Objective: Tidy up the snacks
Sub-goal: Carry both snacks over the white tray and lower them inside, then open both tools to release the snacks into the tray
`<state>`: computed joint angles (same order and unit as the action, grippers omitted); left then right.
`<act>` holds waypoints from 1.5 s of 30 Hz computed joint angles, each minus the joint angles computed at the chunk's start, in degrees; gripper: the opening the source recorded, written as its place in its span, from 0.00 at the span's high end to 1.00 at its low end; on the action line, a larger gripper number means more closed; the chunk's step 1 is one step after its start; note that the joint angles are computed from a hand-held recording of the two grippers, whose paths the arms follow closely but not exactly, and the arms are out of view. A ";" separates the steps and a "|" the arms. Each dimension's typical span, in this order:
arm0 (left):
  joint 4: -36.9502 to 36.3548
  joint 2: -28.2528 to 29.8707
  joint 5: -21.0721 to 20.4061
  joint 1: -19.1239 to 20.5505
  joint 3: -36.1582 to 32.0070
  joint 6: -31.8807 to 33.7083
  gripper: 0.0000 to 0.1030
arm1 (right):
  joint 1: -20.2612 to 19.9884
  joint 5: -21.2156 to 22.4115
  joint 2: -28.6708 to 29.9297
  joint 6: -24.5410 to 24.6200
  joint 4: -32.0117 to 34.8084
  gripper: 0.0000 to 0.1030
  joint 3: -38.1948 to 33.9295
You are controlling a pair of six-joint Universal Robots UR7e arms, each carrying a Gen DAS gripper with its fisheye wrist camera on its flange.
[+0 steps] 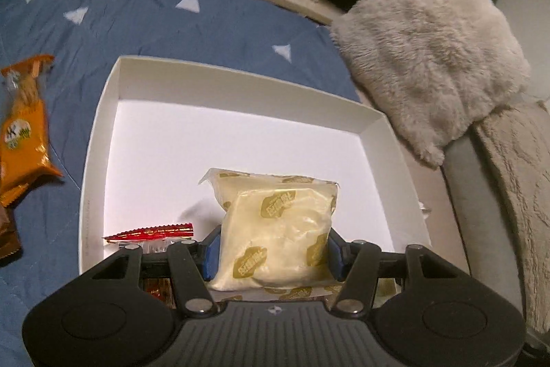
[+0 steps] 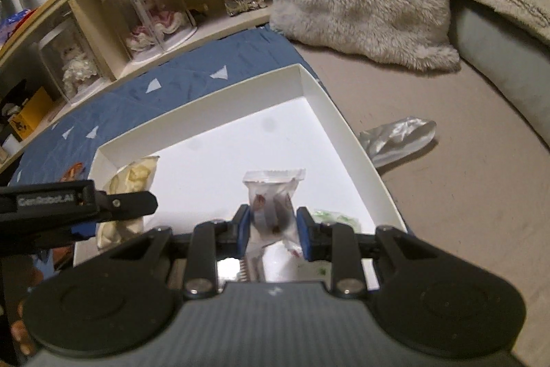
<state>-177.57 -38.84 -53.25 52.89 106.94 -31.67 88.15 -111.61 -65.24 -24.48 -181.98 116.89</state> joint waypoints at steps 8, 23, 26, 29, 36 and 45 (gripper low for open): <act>0.19 1.53 -1.32 2.56 -1.66 0.79 0.43 | -0.64 -1.67 1.77 1.20 4.48 0.67 -2.64; 3.00 0.73 0.81 1.72 -2.09 1.97 0.34 | -0.29 -4.19 3.25 2.40 5.24 0.55 -3.78; 3.77 -0.06 1.66 0.89 -1.62 2.50 0.34 | -0.21 -4.06 3.00 2.62 5.17 0.54 -3.72; 5.02 -1.02 2.42 0.09 -0.97 2.33 0.34 | -0.04 -4.12 2.52 2.69 5.25 0.54 -3.38; 7.01 -3.09 3.47 -1.56 0.99 1.78 0.33 | 1.09 -5.00 1.05 0.86 3.30 0.49 -1.35; 8.99 -6.25 5.76 -4.09 4.67 1.42 0.33 | 2.87 -5.79 -1.12 -1.22 0.22 0.41 1.60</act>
<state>-168.58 -45.09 -47.48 48.80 111.61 -30.25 91.01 -117.40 -66.36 -25.70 -181.76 118.49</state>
